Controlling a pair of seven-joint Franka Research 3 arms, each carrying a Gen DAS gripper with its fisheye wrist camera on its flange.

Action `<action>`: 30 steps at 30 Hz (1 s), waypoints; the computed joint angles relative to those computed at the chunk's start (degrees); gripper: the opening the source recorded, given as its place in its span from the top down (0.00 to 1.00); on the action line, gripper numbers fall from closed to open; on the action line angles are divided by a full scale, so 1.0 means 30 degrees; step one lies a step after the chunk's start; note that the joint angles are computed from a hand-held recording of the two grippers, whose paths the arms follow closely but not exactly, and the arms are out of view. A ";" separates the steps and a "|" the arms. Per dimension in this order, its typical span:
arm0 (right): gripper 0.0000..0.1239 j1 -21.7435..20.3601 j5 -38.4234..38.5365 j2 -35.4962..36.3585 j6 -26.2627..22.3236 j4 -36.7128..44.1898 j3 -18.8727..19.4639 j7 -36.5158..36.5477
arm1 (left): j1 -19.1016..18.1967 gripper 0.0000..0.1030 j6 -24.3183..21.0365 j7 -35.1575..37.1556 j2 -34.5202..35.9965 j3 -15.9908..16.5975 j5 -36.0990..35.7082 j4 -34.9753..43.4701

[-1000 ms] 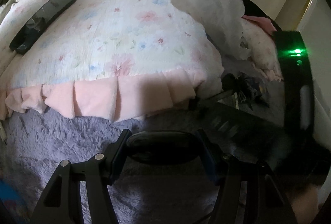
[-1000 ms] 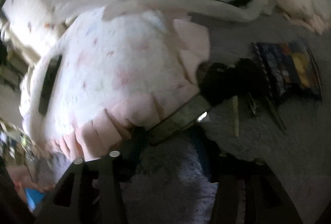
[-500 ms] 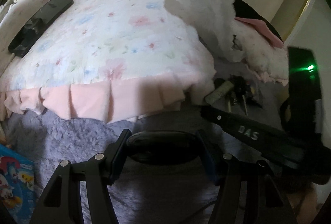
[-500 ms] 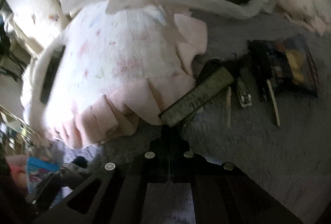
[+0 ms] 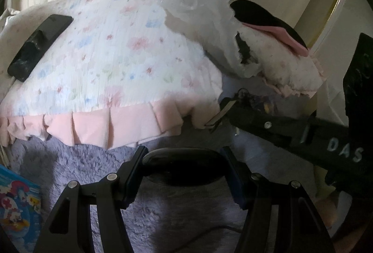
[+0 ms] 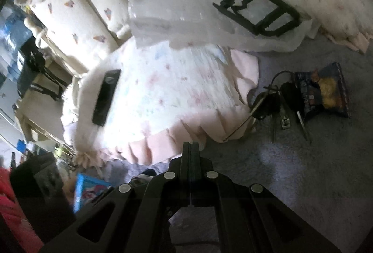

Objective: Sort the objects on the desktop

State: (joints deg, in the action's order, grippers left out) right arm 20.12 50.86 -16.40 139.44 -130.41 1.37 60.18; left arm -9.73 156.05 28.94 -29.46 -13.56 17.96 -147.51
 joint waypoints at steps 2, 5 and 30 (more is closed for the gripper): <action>1.00 -0.0101 0.0464 -0.0147 -0.1174 0.0282 -0.0586 -0.0589 | -0.0088 0.41 -0.0539 0.0097 -0.0005 -0.0057 -0.0019 0.0321; 1.00 -0.0137 0.1577 -0.0323 -0.1938 0.0521 -0.0857 -0.1132 | -0.0196 0.41 -0.1025 0.0260 -0.0042 -0.0143 0.0086 0.0702; 1.00 -0.2040 0.5540 -0.2410 -0.2641 0.1459 -0.2928 -0.3051 | -0.0713 0.41 -0.4475 0.2255 0.3436 -0.1587 0.3036 0.8909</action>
State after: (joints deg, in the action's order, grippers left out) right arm 14.00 67.48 -23.63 131.52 -126.04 -7.42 51.03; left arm -11.87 142.63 35.70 -19.15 -18.32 27.07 -120.79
